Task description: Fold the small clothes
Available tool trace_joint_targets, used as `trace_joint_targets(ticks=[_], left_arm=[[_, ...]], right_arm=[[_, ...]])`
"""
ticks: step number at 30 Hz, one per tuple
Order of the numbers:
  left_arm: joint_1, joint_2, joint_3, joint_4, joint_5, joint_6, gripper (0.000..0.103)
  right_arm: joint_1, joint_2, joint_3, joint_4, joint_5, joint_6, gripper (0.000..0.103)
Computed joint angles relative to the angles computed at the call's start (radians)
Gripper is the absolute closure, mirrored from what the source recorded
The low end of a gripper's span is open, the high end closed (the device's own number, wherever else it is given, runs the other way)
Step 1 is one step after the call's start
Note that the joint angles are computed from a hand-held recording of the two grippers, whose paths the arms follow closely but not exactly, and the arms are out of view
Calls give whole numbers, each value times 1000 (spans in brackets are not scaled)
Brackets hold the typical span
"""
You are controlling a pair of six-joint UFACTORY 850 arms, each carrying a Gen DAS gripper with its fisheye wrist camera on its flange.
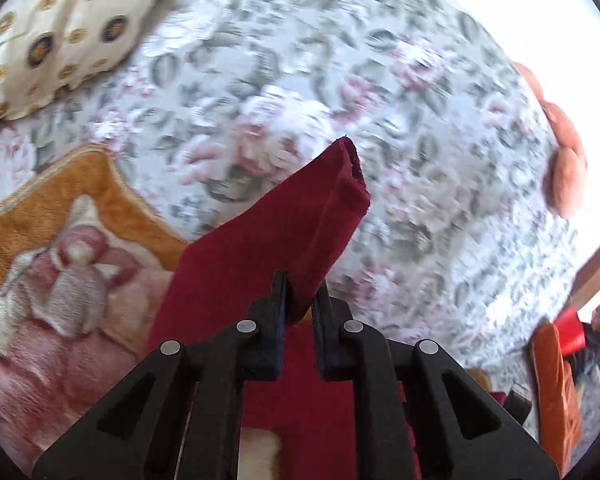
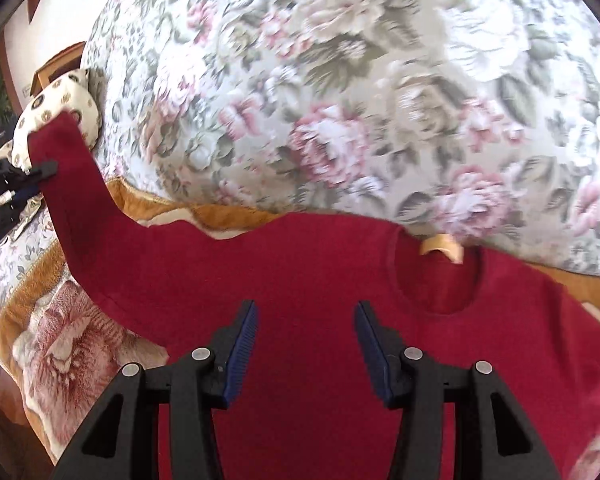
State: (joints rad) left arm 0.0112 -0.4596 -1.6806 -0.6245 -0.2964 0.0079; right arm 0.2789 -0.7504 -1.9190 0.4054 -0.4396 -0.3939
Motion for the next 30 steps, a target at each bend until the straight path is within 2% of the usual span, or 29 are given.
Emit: trace_joint_targets(ticks=[3, 5, 7, 10, 12, 14, 16, 17, 18, 20, 22, 26, 27, 29, 30], left_arm=[[-80, -54, -62, -105, -57, 113, 93], [-134, -113, -114, -89, -102, 108, 93], [-179, -172, -149, -83, -132, 96, 93], [-217, -287, -226, -161, -207, 147, 93], [-240, -347, -291, -61, -269, 63, 92], [-261, -355, -302, 60, -304, -21, 91], [-267, -311, -257, 76, -280, 17, 84], [-264, -279, -223, 54, -268, 59, 68], [-260, -252, -193, 23, -253, 95, 47], [-247, -176, -102, -38, -186, 161, 32], [-228, -108, -27, -19, -139, 174, 32], [-196, -38, 55, 199, -86, -9, 32], [-183, -27, 69, 224, -88, -42, 32], [-150, 0, 108, 257, -88, -104, 32], [-137, 8, 119, 282, -84, -147, 32]], right_arm=[[-38, 57, 86, -17, 45, 19, 55], [-70, 80, 121, -44, 61, 65, 54], [-103, 85, 126, -120, 55, 172, 54], [-155, 61, 95, -75, -9, 195, 53], [-185, 40, 74, 34, -62, 135, 53], [-206, 26, 68, 180, -110, 29, 52], [-214, 26, 73, 272, -126, -37, 50], [-213, 27, 77, 293, -123, -55, 50], [-209, 23, 72, 295, -126, -55, 48], [-195, -3, 38, 268, -144, -31, 46], [-183, -43, -14, 247, -171, 5, 46], [-145, -135, -136, 16, -203, 222, 46], [-136, -143, -145, -14, -194, 220, 49], [-112, -129, -119, -108, -125, 238, 93], [-110, -123, -116, -97, -123, 218, 97]])
